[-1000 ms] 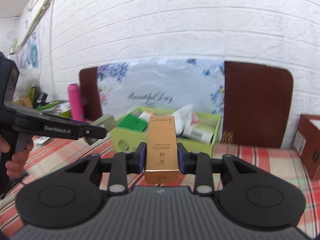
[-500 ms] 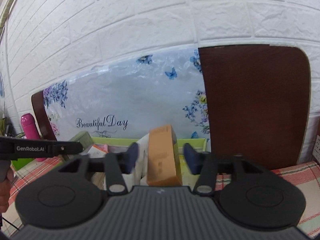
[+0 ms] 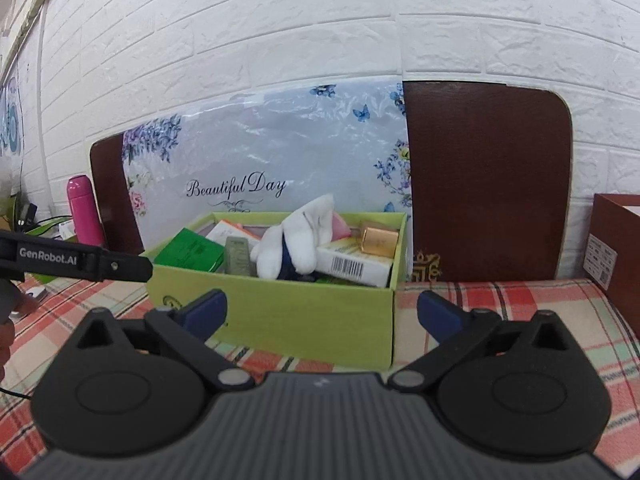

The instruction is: Organize objects

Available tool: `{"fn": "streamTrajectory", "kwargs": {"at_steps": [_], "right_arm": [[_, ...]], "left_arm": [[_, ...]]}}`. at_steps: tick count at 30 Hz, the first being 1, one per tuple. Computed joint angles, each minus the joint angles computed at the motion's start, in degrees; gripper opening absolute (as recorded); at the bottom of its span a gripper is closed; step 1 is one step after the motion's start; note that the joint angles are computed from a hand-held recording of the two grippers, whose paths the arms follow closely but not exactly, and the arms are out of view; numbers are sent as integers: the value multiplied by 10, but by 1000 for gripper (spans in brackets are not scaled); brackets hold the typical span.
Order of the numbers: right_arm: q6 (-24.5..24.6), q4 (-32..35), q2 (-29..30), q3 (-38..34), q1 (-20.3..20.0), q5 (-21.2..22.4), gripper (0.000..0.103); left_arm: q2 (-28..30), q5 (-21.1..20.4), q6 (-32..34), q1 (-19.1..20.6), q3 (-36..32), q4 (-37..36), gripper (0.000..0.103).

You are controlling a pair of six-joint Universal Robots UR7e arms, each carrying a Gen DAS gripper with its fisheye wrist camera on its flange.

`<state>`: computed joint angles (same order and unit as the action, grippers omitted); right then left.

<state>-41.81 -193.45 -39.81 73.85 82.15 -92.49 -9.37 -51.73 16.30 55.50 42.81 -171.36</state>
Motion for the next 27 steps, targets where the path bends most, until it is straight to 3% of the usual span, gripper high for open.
{"fn": "streamTrajectory", "kwargs": {"at_steps": [5,10,13,20,27], "right_arm": [[-5,-53,-64,131,5,-22,103],[4,-106,-105,227,8,-46,103],[3,-130,-120,266,7,-52,103],[-1,-182,-132,313,9,-69,103],[16,-185,-136,324,6,-74,103]], "left_arm": [[-74,33,-21,-23,163,-68,89],[-108,79,-1,-44,270,-141,92],[-131,77,-35,-49,326,-155,92],[-140,99,-66,-60,377,-172,92],[-141,88,-52,-59,398,-206,92]]}}
